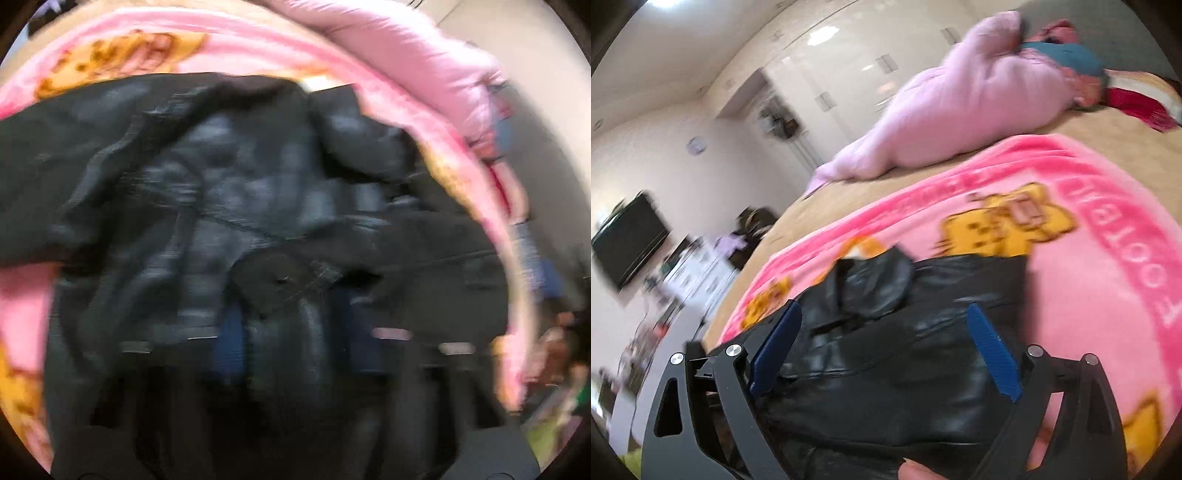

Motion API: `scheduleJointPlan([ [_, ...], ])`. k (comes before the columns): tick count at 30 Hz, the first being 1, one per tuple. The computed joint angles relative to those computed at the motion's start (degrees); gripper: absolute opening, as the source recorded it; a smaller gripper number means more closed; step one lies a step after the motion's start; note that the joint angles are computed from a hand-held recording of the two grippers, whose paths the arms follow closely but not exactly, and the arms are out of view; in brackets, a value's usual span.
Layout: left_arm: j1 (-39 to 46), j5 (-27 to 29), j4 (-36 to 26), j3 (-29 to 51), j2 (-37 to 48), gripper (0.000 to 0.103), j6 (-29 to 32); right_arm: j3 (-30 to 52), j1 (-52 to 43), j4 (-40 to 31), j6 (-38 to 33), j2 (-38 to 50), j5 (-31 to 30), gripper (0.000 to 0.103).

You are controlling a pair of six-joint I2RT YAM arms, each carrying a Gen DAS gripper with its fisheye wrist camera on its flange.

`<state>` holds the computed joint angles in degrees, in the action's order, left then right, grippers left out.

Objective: Fold large clothes

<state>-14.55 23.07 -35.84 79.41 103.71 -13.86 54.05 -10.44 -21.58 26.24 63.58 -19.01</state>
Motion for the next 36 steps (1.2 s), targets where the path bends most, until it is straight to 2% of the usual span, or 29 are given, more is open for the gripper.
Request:
scheduleJointPlan([
  [2, -0.97, -0.68, 1.17, 0.04, -2.03, 0.022, 0.89, -1.03, -3.97, 0.95, 1.86, -0.30, -2.58, 0.091],
  [6, -2.74, 0.11, 0.67, 4.24, -6.75, 0.020, 4.38, -2.42, -9.37, 2.62, 4.49, -0.85, -6.18, 0.090],
  [10, -1.78, 0.88, 1.18, 10.84, -10.32, 0.020, 6.18, -2.57, -10.57, 2.84, 5.29, -0.70, -5.08, 0.091],
  [14, -1.07, -1.34, 0.13, 14.75, -8.53, 0.020, 8.06, -1.14, -8.09, 0.72, 3.97, 0.94, -0.37, 0.089],
  [15, -0.58, -2.02, -0.32, 14.85, -7.30, 0.020, 8.89, -0.66, -6.91, 0.23, 3.48, 1.62, 1.71, 0.086],
  [17, 0.18, -2.52, -0.22, 13.81, -5.42, 0.020, 8.86, 0.18, -4.77, -0.58, 2.21, 2.89, 4.69, 0.071],
  [19, 1.98, -2.25, 0.00, 12.18, -2.58, 0.020, 7.85, 1.16, -2.84, -1.08, 0.63, 4.32, 6.15, 0.051],
  [20, 2.60, -1.93, 0.00, 11.88, -1.28, 0.020, 7.28, 1.88, -1.36, -1.33, -0.24, 5.37, 6.76, 0.044],
  [24, 3.97, -2.66, 1.08, 8.78, 1.80, 0.020, 7.72, 4.22, 3.76, -1.36, -2.36, 10.68, 7.40, 0.039],
  [27, 3.71, -4.17, 2.02, 7.32, 2.93, 0.020, 8.50, 6.08, 6.69, -3.11, -4.55, 17.10, 11.07, 0.036],
  [29, 3.90, -3.94, 2.11, 6.97, 3.35, 0.022, 8.82, 9.73, 7.39, -9.10, -4.93, 22.58, 17.09, 0.016],
  [30, 3.86, -3.93, 2.04, 6.88, 3.60, 0.022, 9.24, 10.14, 7.34, -10.36, -4.89, 24.26, 19.94, 0.001],
  [34, 3.19, -6.03, 0.61, 7.01, 4.30, 0.027, 11.38, 8.24, 3.87, -8.37, -3.17, 24.92, 14.98, 0.000],
  [36, 3.49, -5.60, 1.82, 5.50, 2.14, 0.032, 11.61, 8.80, 3.63, -9.76, -3.02, 23.29, 13.75, 0.011],
])
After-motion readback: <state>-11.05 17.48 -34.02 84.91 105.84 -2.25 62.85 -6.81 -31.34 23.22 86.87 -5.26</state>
